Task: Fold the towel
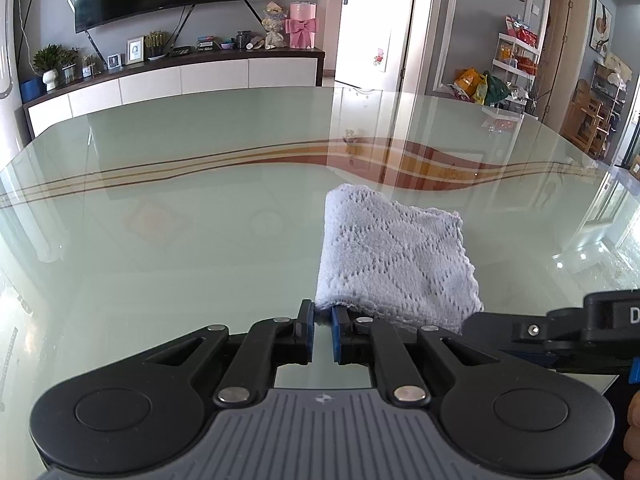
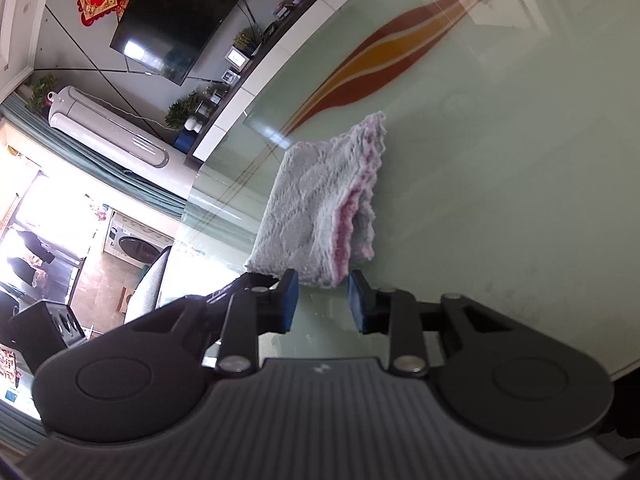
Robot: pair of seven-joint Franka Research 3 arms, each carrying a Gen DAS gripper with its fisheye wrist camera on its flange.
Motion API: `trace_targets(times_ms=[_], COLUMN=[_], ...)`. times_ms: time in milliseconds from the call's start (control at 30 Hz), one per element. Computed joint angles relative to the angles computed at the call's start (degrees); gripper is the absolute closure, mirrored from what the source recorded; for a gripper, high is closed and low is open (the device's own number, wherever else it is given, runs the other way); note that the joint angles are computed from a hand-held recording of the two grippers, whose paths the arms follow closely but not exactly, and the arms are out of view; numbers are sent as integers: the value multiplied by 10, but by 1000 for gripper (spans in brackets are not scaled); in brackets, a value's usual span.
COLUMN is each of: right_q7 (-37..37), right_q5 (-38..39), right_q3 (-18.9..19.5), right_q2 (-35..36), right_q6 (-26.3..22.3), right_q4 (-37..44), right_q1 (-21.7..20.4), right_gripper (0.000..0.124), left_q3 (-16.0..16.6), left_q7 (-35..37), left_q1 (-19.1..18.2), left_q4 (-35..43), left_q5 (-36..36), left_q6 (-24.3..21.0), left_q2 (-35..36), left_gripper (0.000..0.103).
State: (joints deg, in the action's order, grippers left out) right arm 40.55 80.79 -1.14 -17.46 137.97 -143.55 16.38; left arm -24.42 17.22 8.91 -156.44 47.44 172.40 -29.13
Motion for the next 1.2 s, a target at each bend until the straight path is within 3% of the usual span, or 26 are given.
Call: trace_targets(times_ms=[200, 500, 700, 1100, 1200], right_q7=[-5, -9, -14, -104, -87], right_q5=[26, 16, -22, -24, -50], right_q3=[4, 16, 17, 17, 21], right_q2=[3, 17, 12, 6, 22], right_q6=[17, 50, 66, 112, 124], right_q4=[-1, 10, 11, 47, 42], right_q1=[3, 9, 13, 33, 32], right_gripper=[97, 119, 120, 120, 120], left_q3=[7, 10, 18, 11, 11], left_q7=[11, 22, 28, 12, 11], left_q1=[-9, -17, -25, -26, -31], left_q4=[0, 4, 5, 5, 4], left_q5=[-1, 1, 2, 0, 0], left_q6=[-6, -16, -21, -24, -29], left_q2=[0, 0, 0, -5, -8], left_gripper=[92, 92, 92, 93, 93])
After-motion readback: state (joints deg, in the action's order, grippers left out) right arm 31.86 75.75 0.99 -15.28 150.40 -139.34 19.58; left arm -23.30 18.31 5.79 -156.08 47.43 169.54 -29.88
